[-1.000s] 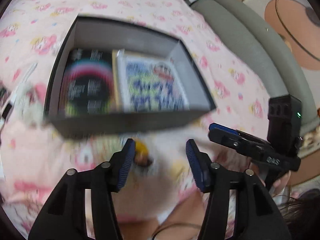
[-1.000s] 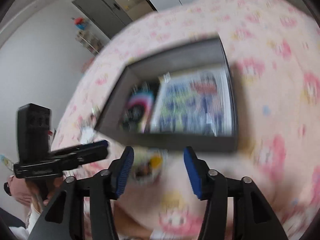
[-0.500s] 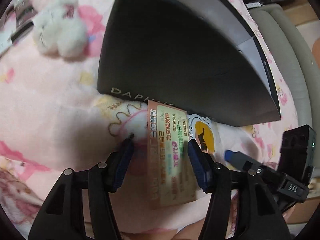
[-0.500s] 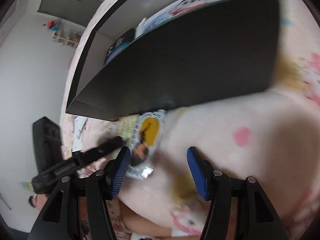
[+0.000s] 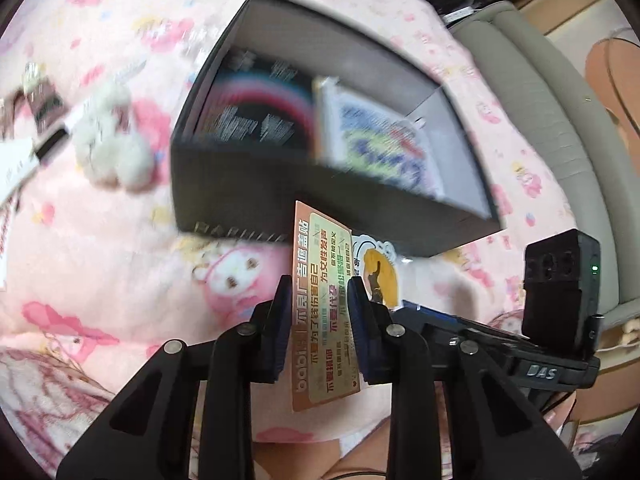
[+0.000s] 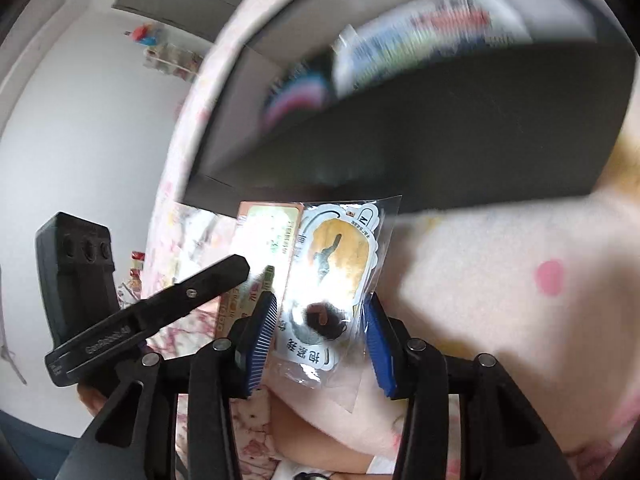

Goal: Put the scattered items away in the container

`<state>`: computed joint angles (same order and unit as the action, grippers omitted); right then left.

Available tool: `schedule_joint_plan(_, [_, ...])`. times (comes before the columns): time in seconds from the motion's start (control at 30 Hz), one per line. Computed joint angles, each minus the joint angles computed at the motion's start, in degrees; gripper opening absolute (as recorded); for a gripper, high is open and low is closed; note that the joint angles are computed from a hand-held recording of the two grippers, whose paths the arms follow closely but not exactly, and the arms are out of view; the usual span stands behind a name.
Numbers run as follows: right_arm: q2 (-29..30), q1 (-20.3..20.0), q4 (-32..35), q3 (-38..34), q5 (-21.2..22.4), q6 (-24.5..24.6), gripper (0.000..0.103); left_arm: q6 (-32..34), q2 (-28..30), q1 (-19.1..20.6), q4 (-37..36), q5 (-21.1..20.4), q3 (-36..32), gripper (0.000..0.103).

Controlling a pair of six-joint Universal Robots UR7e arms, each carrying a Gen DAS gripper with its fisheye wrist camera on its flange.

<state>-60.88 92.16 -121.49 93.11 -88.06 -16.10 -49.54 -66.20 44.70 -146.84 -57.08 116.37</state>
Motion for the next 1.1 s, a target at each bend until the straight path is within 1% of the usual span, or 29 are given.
schedule_joint_plan(0.07, [-1.76,0.78,-1.37,-0.27,2.29,-0.97,0.041,2.92,-0.55,-0.15,0.08,0.62,-2.33,0.027])
schedule_joint_plan(0.13, [-2.38,1.81,-1.67,-2.32,4.84,-1.98,0.041,6.27,0.22,0.13,-1.49,-0.35,-5.02,0.027])
schedule_joint_plan(0.17, [-2.3,2.4,-1.83,-3.35,5.51,-2.56,0.041,8.77,1.95,0.74,-1.87,-1.12,-8.17,0.027])
schedule_joint_plan(0.2, [-1.61,3.54,-2.44,-5.0,5.23,-3.05,0.041,10.55,3.07,1.02,-1.64,-0.86,-10.35,0.027])
schedule_joint_plan(0.27, [1.13,4.88,-3.1,-9.92,3.3,-4.55,0.041,13.44,5.7,1.61,0.24,0.47,-15.54,0.027])
schedule_joint_plan(0.3, [2.31,5.64,-4.05,-11.08,2.3,-4.22,0.041,14.71,6.87,1.91,0.83,0.9,-17.57,0.027])
schedule_joint_plan(0.37, [5.33,5.92,-3.65,-15.09,2.05,-3.59,0.041,16.08,8.21,2.7,2.08,1.31,-20.41,0.027])
schedule_joint_plan(0.43, [6.96,5.54,-3.41,-17.04,1.98,-3.14,0.041,17.44,9.5,4.12,2.75,-0.13,-22.59,0.027])
schedule_joint_plan(0.47, [7.84,5.2,-2.71,-18.43,1.46,-3.3,0.041,17.73,10.57,5.46,3.59,-1.94,-24.09,0.027])
schedule_joint_plan(0.5, [9.27,4.91,-1.56,-20.25,0.45,-3.0,0.041,17.38,11.5,6.65,4.63,-3.6,-25.36,0.027])
schedule_joint_plan(0.57, [11.24,4.78,1.84,-23.18,-2.87,-0.4,0.041,16.81,13.72,8.88,7.61,-6.06,-27.96,0.027])
schedule_joint_plan(0.63, [12.92,4.89,3.46,-24.58,-8.17,1.56,0.041,16.53,15.81,9.94,10.96,-5.73,-30.05,0.027])
schedule_joint_plan(0.7, [14.32,5.38,4.34,-25.22,-12.74,1.17,0.041,15.91,17.96,10.69,14.63,-4.94,-32.15,0.027])
schedule_joint_plan(0.73, [14.76,5.74,4.83,-25.6,-14.63,0.68,0.041,15.89,18.62,11.12,15.9,-5.45,-32.79,0.028])
schedule_joint_plan(0.8, [14.96,6.5,3.62,-25.47,-17.39,-0.34,0.041,15.04,19.28,11.69,18.81,-6.08,-33.67,0.038])
schedule_joint_plan(0.83, [14.78,6.96,2.03,-25.06,-19.08,-0.82,0.041,14.53,19.45,11.64,21.01,-5.44,-34.22,0.042])
schedule_joint_plan(0.87, [14.45,7.34,0.11,-24.4,-20.47,-1.35,0.041,14.05,19.36,11.34,23.34,-4.01,-34.55,0.042])
schedule_joint_plan(0.9, [13.91,7.77,-2.38,-23.44,-21.65,-2.04,0.041,14.11,18.96,11.14,23.65,-3.14,-34.2,0.042])
schedule_joint_plan(0.97, [13.9,8.07,-3.66,-23.86,-21.4,-2.63,0.041,14.39,17.35,11.01,21.55,-2.68,-32.42,0.042])
schedule_joint_plan(1.03, [15.28,7.97,-1.91,-26.25,-20.24,-2.92,0.041,13.81,16.36,11.09,19.59,-2.18,-31.23,0.042])
schedule_joint_plan(1.1, [16.95,7.72,-0.16,-28.01,-19.21,-3.9,0.041,12.77,16.47,11.4,19.41,-2.0,-31.09,0.041])
